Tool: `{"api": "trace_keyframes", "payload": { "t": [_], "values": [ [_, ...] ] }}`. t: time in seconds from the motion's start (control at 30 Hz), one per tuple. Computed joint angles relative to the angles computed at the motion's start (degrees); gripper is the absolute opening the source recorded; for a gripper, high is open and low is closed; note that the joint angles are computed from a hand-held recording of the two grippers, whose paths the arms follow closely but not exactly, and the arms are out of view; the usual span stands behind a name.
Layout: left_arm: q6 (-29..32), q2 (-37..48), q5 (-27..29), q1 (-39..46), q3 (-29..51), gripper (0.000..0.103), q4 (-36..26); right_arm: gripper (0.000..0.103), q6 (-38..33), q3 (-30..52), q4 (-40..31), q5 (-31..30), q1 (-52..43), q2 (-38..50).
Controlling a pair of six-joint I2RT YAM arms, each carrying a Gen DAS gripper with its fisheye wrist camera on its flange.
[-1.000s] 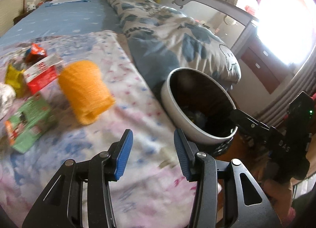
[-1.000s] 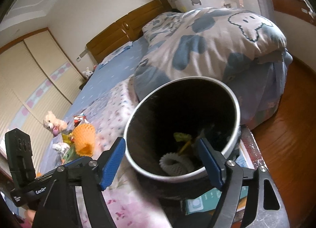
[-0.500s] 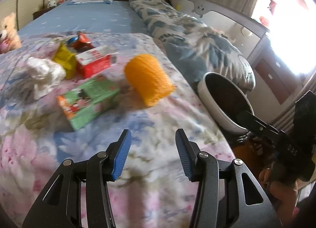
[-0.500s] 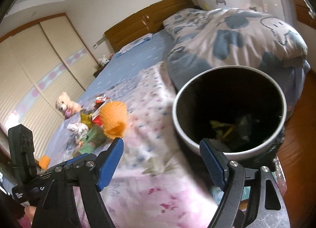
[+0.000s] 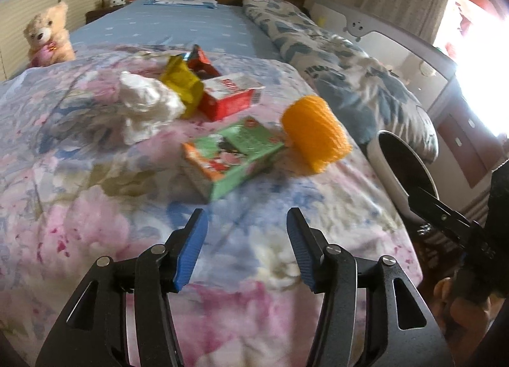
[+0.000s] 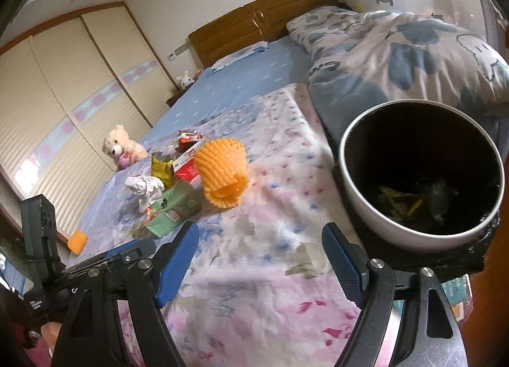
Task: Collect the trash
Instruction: 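Grasp the green milk carton with the left tool while the right tool grasps the orange foam net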
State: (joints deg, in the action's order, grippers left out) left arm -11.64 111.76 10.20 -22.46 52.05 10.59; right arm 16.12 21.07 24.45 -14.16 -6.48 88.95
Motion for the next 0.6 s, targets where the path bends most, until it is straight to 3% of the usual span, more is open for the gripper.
{"api": "trace_keyframes", "payload": {
  "t": [0.37,0.6],
  "values": [
    [5.2,0.8,-5.1,2.2,0.2,0.065,1.3,0.081,1.1,3.5,1.7,2.2,5.7,5.5],
    [9.7,3.5,-5.9,2.7,5.1,0.073,-1.4,0.081,1.3,7.9,1.8,2.9,7.9,10.4]
  ]
}}
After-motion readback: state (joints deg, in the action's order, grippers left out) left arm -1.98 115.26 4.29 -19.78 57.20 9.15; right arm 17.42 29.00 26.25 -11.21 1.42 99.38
